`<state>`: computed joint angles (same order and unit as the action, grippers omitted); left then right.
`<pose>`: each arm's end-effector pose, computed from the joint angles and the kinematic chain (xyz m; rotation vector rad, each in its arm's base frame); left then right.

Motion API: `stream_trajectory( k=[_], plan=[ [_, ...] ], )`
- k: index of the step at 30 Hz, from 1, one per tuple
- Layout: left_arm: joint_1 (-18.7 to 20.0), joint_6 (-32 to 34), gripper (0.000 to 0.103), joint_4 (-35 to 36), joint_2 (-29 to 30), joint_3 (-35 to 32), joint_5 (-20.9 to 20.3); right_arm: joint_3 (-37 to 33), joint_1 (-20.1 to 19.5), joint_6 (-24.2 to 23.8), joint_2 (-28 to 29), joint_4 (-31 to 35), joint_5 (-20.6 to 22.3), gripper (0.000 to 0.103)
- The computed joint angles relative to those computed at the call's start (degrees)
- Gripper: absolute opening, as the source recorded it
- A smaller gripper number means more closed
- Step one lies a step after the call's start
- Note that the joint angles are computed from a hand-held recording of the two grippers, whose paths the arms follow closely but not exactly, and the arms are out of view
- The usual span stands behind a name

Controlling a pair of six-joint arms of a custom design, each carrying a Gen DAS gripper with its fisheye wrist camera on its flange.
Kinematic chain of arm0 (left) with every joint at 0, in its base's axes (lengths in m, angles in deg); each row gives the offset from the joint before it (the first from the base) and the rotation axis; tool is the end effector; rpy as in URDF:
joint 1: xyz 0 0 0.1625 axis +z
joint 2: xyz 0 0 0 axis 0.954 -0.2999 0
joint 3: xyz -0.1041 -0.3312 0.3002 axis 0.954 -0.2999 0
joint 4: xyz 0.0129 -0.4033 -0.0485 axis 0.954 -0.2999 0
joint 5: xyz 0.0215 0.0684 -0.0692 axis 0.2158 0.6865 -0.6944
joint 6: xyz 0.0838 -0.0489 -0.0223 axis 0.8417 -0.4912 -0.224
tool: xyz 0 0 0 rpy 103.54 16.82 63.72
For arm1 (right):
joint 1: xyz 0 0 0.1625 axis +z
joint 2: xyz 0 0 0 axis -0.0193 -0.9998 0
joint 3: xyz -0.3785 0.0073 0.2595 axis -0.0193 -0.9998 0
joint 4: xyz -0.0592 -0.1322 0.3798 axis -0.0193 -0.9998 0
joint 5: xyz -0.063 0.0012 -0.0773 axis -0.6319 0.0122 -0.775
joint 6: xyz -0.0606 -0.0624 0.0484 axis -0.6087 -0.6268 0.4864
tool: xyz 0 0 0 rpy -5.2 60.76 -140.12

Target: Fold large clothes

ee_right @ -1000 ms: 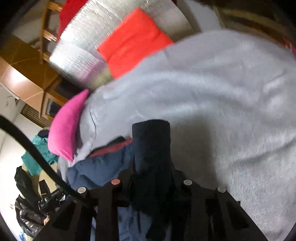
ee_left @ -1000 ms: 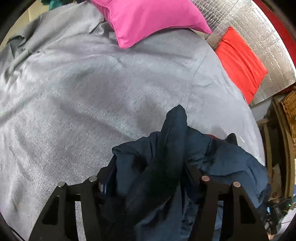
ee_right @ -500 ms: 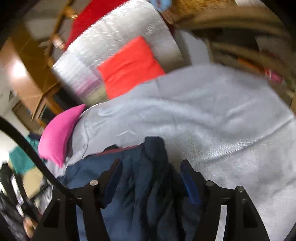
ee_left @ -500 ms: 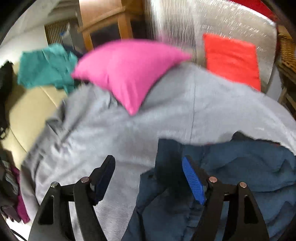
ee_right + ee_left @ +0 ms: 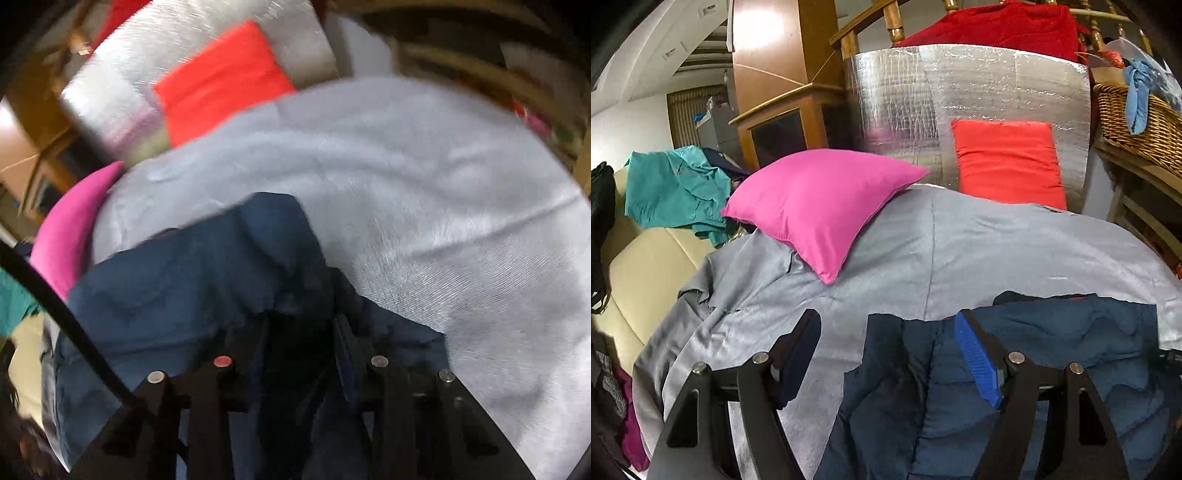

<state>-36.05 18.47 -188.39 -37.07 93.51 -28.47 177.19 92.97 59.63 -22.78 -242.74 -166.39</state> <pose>-0.1553 -0.4026 0.2422 0.2242 1.8892 -1.1421 0.1057 -0.4919 0.1712 -0.0301 -2.5535 0.8444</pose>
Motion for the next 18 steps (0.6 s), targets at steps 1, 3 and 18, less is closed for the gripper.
stream_trajectory(
  k=[1,3,18],
  plan=[
    [-0.19,2.06,0.076,-3.17,0.68,0.36,0.09,-0.60,-0.32,-0.13,0.44,0.11,-0.01,0.037],
    [-0.32,4.93,0.076,-7.34,1.60,0.74,0.23,-1.24,0.09,-1.10,1.01,0.17,-1.48,0.037],
    [5.72,7.19,0.086,-6.17,1.87,-2.01,-10.36,5.21,5.43,-3.64,-4.55,-9.51,4.04,0.047]
  ],
)
